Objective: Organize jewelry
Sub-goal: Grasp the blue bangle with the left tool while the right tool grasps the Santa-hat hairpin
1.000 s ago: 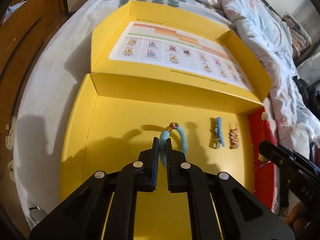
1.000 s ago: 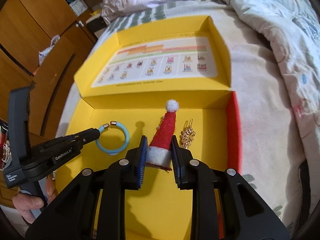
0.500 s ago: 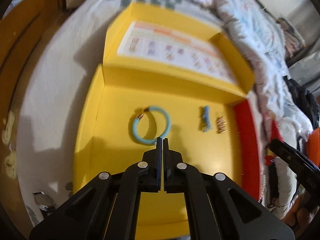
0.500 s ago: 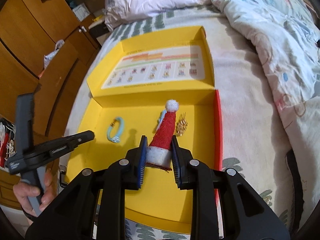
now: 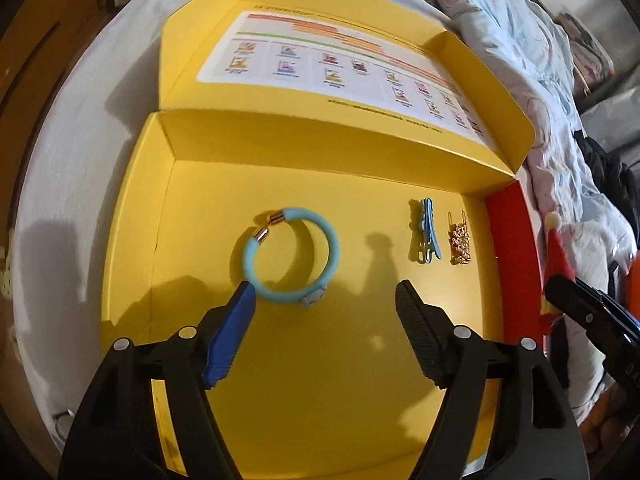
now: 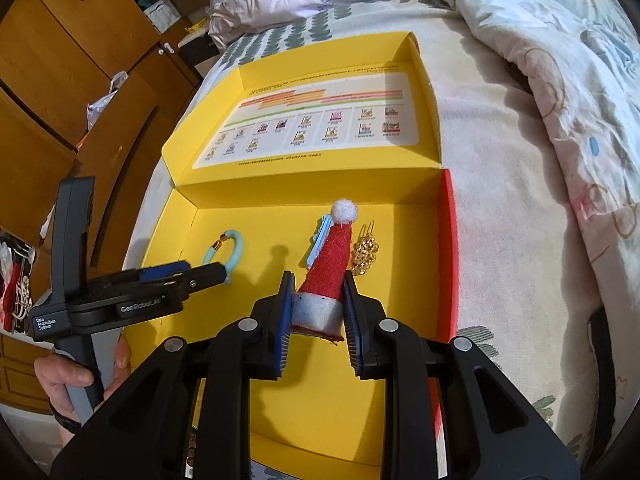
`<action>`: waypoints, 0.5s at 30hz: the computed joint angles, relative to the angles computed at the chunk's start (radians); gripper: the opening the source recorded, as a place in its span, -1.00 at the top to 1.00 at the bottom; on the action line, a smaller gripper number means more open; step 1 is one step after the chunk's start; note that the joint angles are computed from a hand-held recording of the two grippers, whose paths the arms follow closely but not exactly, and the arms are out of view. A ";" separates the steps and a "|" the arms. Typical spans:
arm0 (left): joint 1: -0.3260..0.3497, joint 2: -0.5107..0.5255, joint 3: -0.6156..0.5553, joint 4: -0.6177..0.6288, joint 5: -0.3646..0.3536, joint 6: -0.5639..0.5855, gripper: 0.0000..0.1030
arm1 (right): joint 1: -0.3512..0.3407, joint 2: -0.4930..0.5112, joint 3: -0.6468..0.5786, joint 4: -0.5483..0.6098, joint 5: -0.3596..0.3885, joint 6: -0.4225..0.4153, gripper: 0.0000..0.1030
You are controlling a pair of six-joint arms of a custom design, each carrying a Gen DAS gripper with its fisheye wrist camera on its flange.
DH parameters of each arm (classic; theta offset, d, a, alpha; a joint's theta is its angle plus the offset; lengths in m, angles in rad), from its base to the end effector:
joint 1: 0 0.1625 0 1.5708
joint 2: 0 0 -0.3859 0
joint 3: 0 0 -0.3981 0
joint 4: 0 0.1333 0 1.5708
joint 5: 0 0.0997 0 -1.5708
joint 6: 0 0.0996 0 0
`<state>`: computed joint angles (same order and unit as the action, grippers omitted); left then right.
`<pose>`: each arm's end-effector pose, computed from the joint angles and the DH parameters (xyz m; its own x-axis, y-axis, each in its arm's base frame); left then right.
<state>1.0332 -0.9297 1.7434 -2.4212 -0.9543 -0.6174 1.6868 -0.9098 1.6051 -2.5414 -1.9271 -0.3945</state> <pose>-0.1468 -0.6190 0.1049 -0.8765 -0.1711 -0.4499 0.0053 0.9312 -0.3644 0.1747 -0.6480 0.1494 -0.8267 -0.3806 0.4144 -0.4648 0.8770 -0.1219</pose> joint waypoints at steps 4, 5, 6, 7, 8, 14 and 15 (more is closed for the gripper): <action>-0.017 0.041 -0.023 0.000 0.049 0.116 -0.39 | -0.003 -0.003 0.003 0.008 0.008 -0.004 0.51; -0.020 0.049 -0.029 -0.001 0.052 0.137 -0.39 | -0.004 -0.006 0.004 0.008 0.009 -0.006 0.51; -0.023 0.057 -0.033 -0.007 0.049 0.162 -0.39 | -0.005 -0.007 0.005 0.009 0.010 -0.007 0.51; -0.025 0.060 -0.034 -0.012 0.049 0.172 -0.39 | -0.006 -0.010 0.006 0.011 0.012 -0.011 0.51; -0.027 0.067 -0.037 -0.017 0.052 0.183 -0.39 | -0.007 -0.012 0.007 0.011 0.013 -0.013 0.51; -0.013 0.101 -0.075 0.044 0.052 0.171 -0.20 | -0.012 -0.015 0.006 0.015 0.013 -0.017 0.51; -0.012 0.105 -0.079 0.062 0.061 0.162 -0.14 | -0.011 -0.014 0.005 0.015 0.012 -0.017 0.51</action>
<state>1.0213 -0.8248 1.6642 -2.3592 -0.8931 -0.4555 1.6756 -0.9241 1.6101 -2.5263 -1.9151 -0.4110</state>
